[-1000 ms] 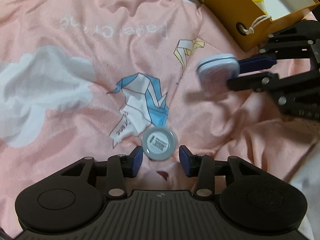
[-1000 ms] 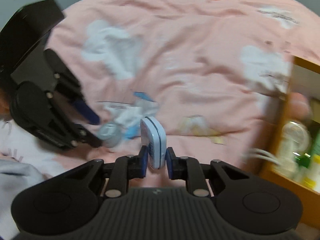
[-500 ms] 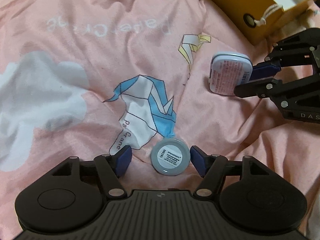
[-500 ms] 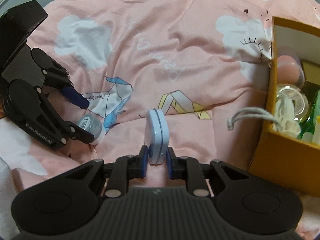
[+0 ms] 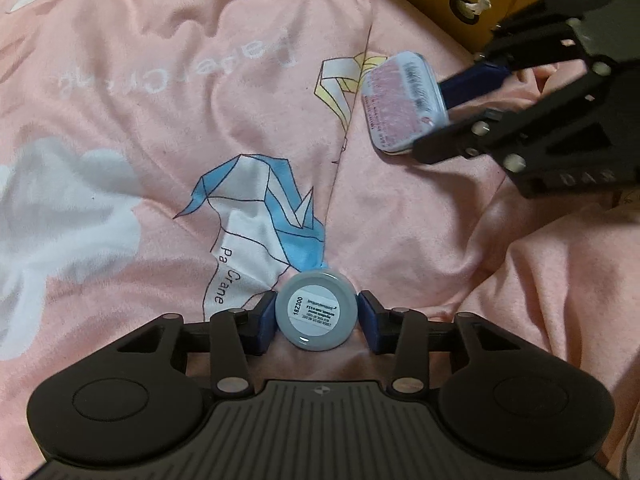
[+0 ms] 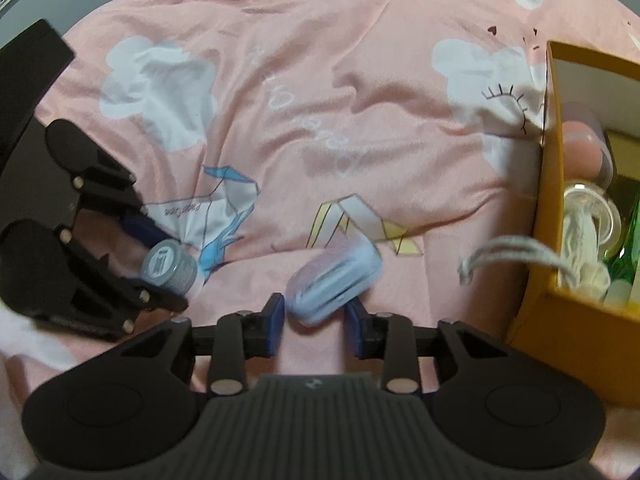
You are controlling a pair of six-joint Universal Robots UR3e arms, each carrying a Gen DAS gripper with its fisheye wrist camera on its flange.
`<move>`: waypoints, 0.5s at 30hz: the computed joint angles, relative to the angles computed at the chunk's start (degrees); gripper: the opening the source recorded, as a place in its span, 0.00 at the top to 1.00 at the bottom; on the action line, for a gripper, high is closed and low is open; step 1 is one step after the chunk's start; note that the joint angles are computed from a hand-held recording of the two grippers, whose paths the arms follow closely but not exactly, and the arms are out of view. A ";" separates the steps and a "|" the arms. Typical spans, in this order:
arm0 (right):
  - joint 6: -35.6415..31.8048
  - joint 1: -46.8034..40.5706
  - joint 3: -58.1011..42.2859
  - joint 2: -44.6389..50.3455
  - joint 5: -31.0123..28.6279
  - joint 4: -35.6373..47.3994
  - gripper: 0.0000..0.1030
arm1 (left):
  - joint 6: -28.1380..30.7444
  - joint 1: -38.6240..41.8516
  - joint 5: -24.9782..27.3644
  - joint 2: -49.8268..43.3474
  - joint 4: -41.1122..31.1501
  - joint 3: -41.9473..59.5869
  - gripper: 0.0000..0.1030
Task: Organize rigid objects
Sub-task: 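Carry both items over the orange box and open right tool to drop the tin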
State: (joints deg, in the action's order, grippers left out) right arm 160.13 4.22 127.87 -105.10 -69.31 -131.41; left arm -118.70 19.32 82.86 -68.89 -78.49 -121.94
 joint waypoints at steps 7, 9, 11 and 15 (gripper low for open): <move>4.53 1.83 -2.20 7.01 -0.76 -6.40 0.67 | 0.32 2.90 -2.05 -1.59 -4.48 4.71 0.53; 6.65 1.98 -2.88 8.68 -0.74 -7.76 0.63 | 0.68 3.53 -2.93 -0.96 -5.57 5.80 0.53; 9.05 1.67 -3.09 9.92 -0.36 -9.13 0.61 | 0.59 3.09 -3.22 -1.06 -4.97 6.01 0.53; 14.21 2.79 -4.87 13.28 -0.94 -11.40 0.53 | -1.05 1.55 -2.15 -2.10 -1.22 4.28 0.53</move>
State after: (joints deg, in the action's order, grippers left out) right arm 174.35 7.01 123.00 -91.82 -70.25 -142.81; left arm -119.75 20.87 80.71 -70.99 -79.71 -117.66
